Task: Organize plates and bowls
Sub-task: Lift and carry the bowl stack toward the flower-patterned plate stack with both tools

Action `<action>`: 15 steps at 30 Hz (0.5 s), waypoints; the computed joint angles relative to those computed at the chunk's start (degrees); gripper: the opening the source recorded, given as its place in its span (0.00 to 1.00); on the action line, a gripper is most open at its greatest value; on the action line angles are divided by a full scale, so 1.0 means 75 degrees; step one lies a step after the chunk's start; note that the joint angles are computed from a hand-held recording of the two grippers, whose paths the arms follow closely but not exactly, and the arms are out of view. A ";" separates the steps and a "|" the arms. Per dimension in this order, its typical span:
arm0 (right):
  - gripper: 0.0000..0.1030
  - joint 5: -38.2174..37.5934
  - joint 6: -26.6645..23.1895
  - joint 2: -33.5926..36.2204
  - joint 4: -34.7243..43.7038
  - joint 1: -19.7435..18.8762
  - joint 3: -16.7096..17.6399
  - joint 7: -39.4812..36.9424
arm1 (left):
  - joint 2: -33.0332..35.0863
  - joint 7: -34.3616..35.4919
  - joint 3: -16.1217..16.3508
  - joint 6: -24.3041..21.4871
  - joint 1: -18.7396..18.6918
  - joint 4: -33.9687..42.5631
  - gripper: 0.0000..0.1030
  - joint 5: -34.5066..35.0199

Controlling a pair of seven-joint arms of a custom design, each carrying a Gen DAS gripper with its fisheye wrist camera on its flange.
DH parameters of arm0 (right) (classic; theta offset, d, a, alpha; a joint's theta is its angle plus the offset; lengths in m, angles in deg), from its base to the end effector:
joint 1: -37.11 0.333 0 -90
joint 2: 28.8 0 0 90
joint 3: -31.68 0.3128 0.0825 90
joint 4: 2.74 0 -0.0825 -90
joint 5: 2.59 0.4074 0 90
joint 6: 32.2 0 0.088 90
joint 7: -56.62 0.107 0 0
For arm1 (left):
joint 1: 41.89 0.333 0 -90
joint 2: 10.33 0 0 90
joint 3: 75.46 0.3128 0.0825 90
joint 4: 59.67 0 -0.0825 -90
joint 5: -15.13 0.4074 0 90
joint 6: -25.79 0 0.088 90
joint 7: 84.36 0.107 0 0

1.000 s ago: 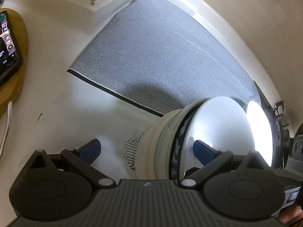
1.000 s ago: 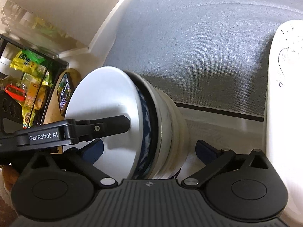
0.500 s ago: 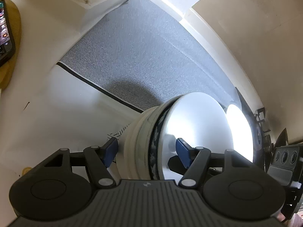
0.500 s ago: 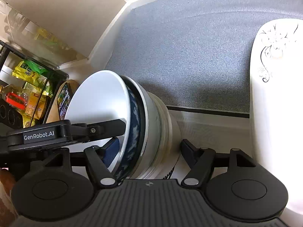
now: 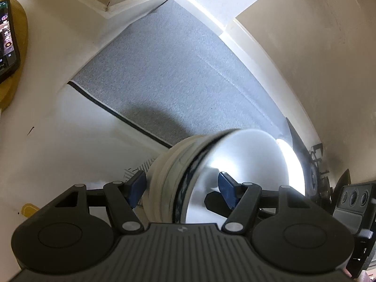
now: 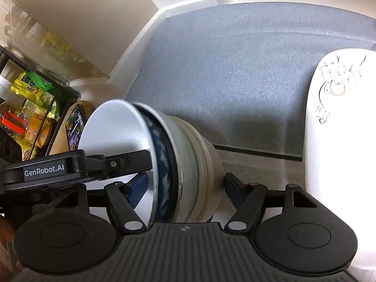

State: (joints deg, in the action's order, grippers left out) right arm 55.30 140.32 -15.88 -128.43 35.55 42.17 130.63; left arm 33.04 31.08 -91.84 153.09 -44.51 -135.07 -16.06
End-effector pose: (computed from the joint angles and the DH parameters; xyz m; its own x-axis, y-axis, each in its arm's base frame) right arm 0.5911 0.0284 0.3056 -0.3622 -0.7861 -0.5009 -0.7311 0.5729 -0.3705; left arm 0.7467 -0.2175 0.3110 -0.3904 -0.7428 0.5440 -0.9181 0.2699 -0.2904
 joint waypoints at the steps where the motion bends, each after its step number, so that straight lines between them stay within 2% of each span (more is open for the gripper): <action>1: 0.71 0.0066 -0.0079 0.0002 0.0020 -0.0056 0.0010 -0.0057 | 0.0005 -0.0064 0.0012 0.0016 -0.0025 0.0008 0.70 0.0009; 8: 0.70 0.0109 -0.0722 0.0029 0.0201 -0.0106 -0.0287 -0.0046 | -0.0030 -0.0570 0.0062 0.0169 -0.0150 -0.0023 0.70 0.0100; 15: 0.70 -0.0458 -0.1089 -0.0016 0.0352 -0.0038 -0.0562 0.0289 | -0.0020 -0.0835 0.0017 0.0212 -0.0146 0.0069 0.70 0.0076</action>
State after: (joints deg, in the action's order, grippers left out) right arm 51.87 132.15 -16.00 -125.79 35.26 37.95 132.80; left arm 32.89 24.81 -91.71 154.68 -45.60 -134.55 -15.49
